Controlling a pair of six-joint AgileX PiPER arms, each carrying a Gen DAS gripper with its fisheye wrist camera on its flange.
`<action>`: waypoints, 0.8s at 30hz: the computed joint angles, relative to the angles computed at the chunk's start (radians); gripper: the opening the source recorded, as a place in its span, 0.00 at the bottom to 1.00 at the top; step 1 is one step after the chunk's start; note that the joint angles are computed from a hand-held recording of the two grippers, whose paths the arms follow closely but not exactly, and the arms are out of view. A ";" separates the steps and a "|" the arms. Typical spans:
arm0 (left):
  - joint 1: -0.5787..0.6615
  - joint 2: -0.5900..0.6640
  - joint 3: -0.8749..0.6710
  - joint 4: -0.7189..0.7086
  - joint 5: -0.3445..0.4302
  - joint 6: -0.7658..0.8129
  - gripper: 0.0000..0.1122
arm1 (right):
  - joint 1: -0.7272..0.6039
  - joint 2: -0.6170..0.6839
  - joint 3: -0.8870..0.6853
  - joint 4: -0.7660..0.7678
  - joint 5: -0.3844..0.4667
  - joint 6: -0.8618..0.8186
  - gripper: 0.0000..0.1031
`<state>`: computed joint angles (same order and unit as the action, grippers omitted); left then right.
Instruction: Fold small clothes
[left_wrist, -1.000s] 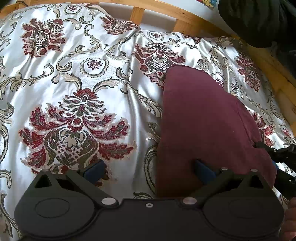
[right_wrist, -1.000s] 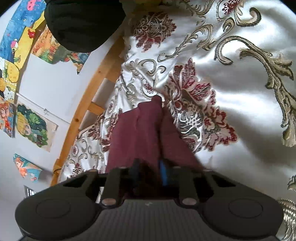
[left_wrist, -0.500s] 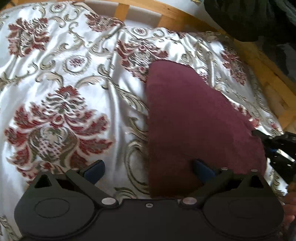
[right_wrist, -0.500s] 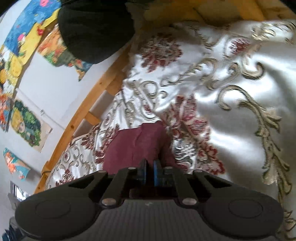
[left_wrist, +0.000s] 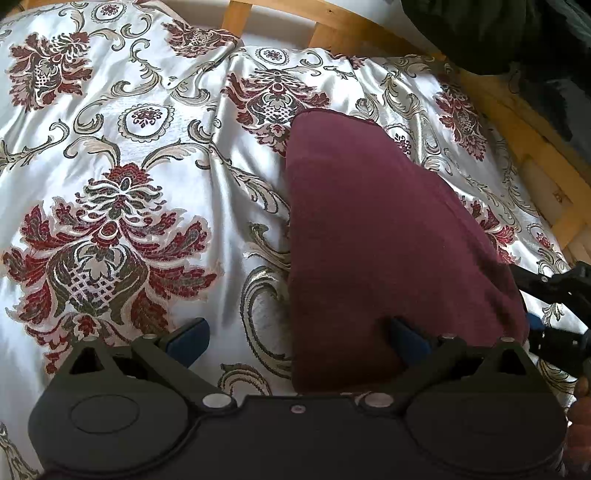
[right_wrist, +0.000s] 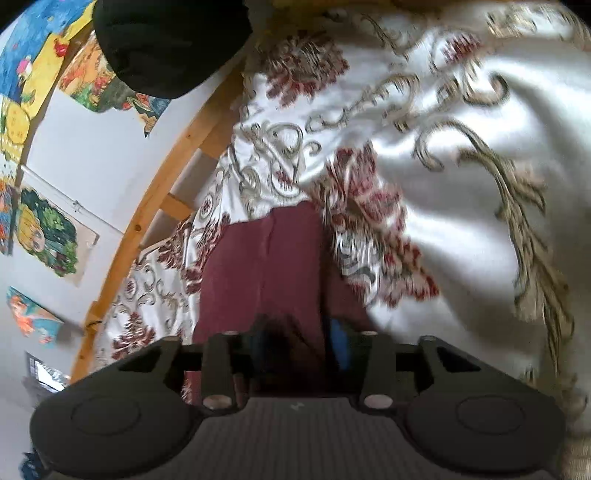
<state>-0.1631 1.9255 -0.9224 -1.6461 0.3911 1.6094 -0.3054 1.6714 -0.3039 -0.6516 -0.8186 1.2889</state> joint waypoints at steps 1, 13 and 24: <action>-0.001 0.000 0.001 -0.001 0.000 0.000 0.91 | -0.020 0.011 0.004 -0.031 -0.026 0.029 0.53; -0.002 -0.001 0.004 -0.013 -0.004 0.010 0.91 | -0.025 0.038 -0.020 -0.070 -0.068 0.068 0.73; 0.005 -0.021 -0.013 -0.003 0.050 0.034 0.91 | 0.151 -0.136 -0.035 0.169 0.225 -0.217 0.21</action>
